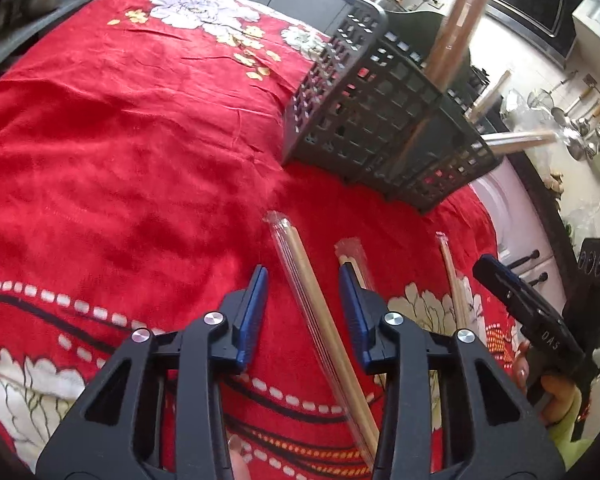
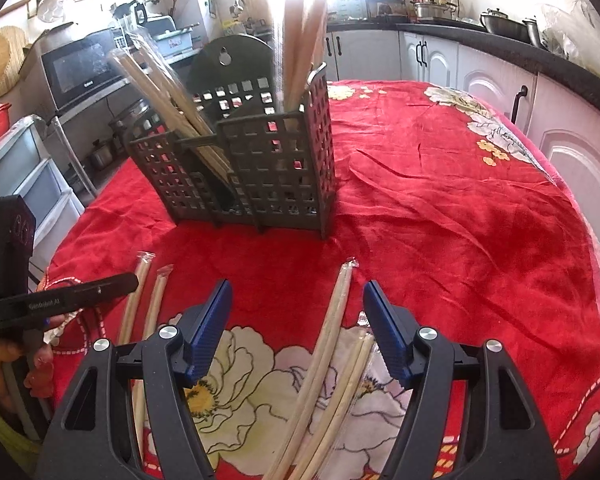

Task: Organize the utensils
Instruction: 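Lower both tools onto wrapped chopsticks and close them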

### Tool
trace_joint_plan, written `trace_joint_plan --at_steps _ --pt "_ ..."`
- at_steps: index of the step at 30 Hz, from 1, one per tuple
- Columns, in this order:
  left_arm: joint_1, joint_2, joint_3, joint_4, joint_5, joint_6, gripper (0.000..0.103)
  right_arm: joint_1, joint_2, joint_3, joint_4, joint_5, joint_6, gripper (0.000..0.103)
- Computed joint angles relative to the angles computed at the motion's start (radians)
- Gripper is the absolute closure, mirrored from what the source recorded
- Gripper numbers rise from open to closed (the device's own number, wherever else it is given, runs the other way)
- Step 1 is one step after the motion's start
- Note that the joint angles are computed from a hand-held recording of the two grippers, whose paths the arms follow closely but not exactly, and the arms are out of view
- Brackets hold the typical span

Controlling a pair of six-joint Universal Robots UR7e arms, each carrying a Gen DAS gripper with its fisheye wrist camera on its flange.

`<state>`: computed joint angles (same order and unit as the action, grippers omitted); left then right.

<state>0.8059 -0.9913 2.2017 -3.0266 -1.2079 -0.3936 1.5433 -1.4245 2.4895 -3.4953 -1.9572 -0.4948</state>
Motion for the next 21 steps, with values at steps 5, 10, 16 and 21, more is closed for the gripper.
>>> trace_joint_plan --at_steps 5,10,16,21 --pt "0.024 0.02 -0.038 0.011 -0.012 -0.009 0.078 -0.017 0.019 -0.042 0.063 -0.017 0.005 0.038" --pt "0.041 0.034 -0.071 0.028 -0.032 -0.025 0.078 -0.042 0.032 -0.094 0.167 -0.026 0.068 0.041" --pt "0.06 0.054 -0.109 0.041 -0.049 -0.034 0.078 -0.052 0.058 -0.121 0.203 -0.014 0.088 0.061" --pt "0.058 0.067 -0.124 0.044 -0.032 -0.025 0.078 -0.041 0.075 -0.121 0.195 -0.009 0.06 0.09"
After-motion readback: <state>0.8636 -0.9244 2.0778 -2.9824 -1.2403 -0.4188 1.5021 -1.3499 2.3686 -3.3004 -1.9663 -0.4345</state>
